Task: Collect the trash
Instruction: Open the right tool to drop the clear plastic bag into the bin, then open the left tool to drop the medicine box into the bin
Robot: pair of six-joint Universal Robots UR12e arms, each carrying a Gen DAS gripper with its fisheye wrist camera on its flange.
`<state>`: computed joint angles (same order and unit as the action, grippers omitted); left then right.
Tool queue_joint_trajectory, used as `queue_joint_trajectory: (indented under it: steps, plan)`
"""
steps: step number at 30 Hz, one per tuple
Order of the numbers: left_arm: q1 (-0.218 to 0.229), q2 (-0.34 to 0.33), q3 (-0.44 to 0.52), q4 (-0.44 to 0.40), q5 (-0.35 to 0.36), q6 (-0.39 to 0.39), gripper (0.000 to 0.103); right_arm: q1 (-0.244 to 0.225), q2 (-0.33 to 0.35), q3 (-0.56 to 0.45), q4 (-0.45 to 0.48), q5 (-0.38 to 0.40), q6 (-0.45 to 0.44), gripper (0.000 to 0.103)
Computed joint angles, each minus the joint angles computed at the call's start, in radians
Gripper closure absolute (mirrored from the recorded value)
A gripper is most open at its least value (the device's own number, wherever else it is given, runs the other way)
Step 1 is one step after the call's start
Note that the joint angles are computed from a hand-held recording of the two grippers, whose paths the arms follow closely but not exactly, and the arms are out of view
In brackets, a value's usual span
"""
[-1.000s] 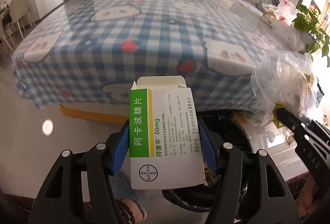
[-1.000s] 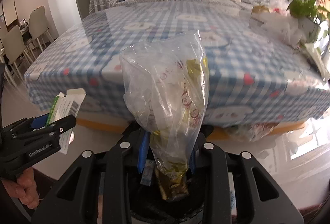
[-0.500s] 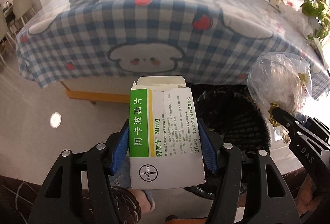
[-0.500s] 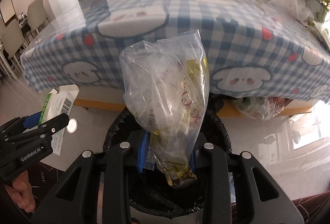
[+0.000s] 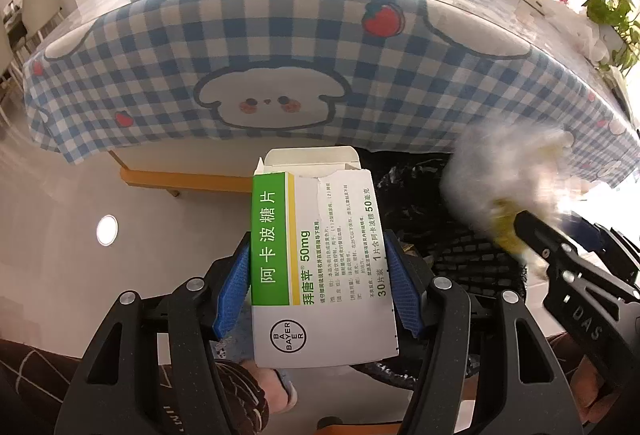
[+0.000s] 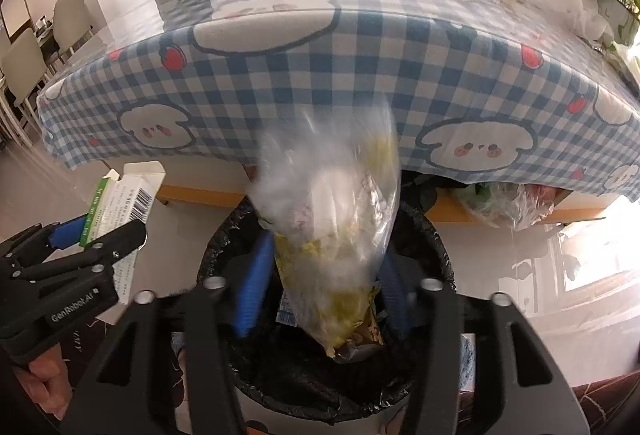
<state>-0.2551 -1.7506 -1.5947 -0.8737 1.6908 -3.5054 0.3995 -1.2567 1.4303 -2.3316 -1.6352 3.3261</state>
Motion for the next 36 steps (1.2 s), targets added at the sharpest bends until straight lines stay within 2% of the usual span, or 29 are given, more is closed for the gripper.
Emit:
queue_joint_trajectory:
  steps: [7, 15, 23, 32, 36]
  plan:
    - [-0.016, -0.021, 0.027, -0.017, -0.005, -0.001, 0.042, -0.014, -0.012, 0.012, -0.008, -0.008, 0.004, 0.027]
    - [-0.051, -0.056, 0.073, -0.042, -0.013, 0.003, 0.042, -0.071, -0.050, 0.051, -0.006, -0.018, 0.040, 0.009]
    - [-0.092, -0.102, 0.130, -0.067, -0.027, 0.003, 0.042, -0.136, -0.093, 0.096, -0.013, -0.025, 0.063, 0.008]
    - [-0.126, -0.148, 0.180, -0.095, -0.043, 0.001, 0.042, -0.153, -0.105, 0.119, -0.023, -0.059, 0.025, 0.008]
    - [-0.134, -0.161, 0.190, -0.095, -0.045, 0.002, 0.040, -0.162, -0.108, 0.123, -0.024, -0.056, 0.038, 0.008]
